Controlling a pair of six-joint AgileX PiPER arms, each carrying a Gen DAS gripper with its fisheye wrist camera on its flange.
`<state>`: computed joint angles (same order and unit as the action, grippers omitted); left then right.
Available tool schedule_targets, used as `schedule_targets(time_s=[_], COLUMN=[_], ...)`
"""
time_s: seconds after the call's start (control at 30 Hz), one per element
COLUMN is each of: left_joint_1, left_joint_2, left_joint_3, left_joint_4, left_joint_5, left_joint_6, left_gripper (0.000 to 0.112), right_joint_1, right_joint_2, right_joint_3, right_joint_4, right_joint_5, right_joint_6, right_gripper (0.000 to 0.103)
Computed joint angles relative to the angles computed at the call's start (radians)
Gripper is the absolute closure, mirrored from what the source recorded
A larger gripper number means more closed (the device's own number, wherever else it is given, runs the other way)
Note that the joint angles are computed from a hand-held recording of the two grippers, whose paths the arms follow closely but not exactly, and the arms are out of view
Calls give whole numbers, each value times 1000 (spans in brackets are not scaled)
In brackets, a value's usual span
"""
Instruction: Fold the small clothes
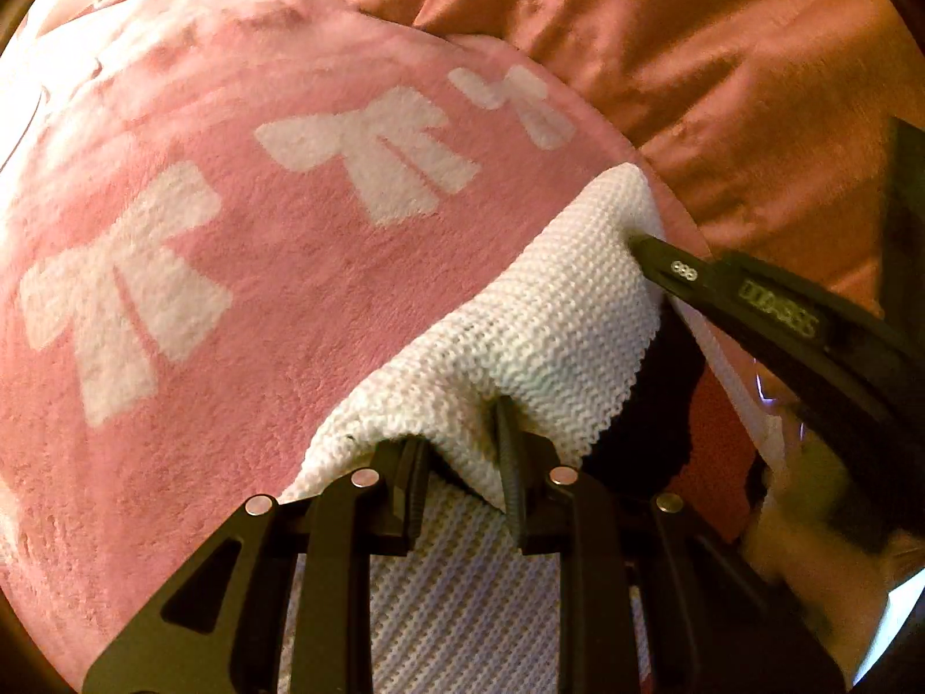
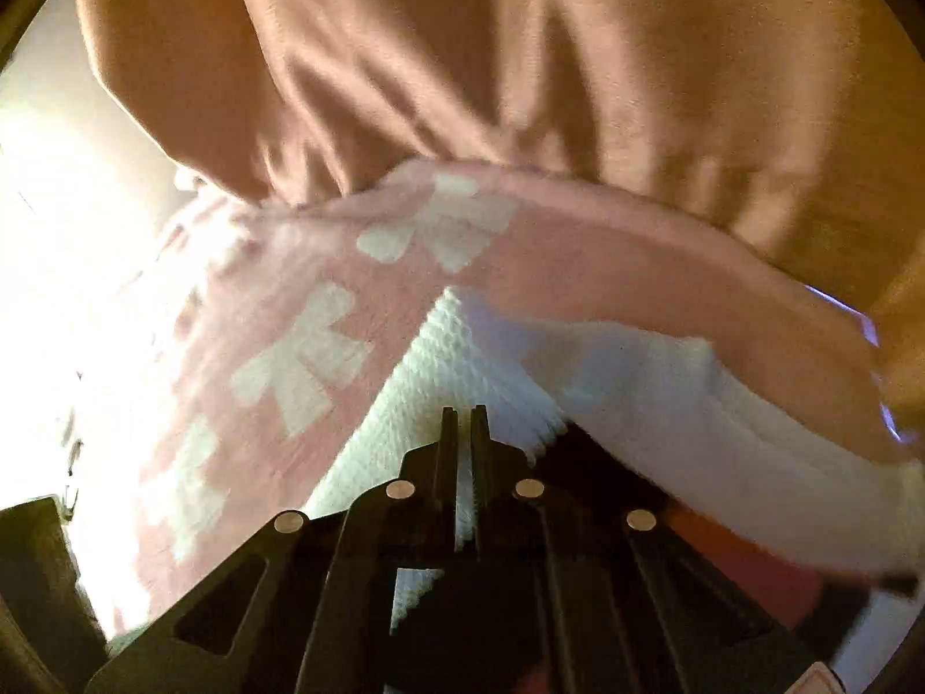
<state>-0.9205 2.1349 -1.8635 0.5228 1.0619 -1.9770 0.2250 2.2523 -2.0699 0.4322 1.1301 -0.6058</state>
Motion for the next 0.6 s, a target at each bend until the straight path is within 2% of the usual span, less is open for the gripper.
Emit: schedule_targets(time_s=[0.07, 0.13, 0.2, 0.27, 0.33, 0.43, 0.5, 0.6], left_joint_1=[7, 13, 16, 19, 20, 21, 15, 17], left_joint_2=[-3, -2, -8, -16, -20, -9, 6, 6], left_joint_3=[6, 7, 19, 33, 43, 24, -2, -2], left_joint_4=[-8, -12, -15, -20, -22, -22, -22, -23], left_joint_5=[-10, -15, -23, -36, -46, -32, -9, -15], left_joint_6=[9, 12, 14, 13, 5, 12, 24, 21], left_gripper=[90, 90, 90, 90, 90, 90, 90, 90], right_joint_1=[50, 69, 81, 55, 11, -17, -66, -216], right_joint_2=[66, 72, 89, 11, -50, -59, -97, -222], right_joint_3=[-52, -44, -103, -3, 88, 182, 218, 335], right_joint_4=[-101, -119, -139, -63, 24, -33, 23, 198], right_joint_5=[-33, -99, -68, -110, -117, -145, -138, -133], right_joint_6=[58, 54, 84, 28, -30, -47, -77, -201], right_gripper=[101, 103, 103, 102, 102, 103, 103, 100])
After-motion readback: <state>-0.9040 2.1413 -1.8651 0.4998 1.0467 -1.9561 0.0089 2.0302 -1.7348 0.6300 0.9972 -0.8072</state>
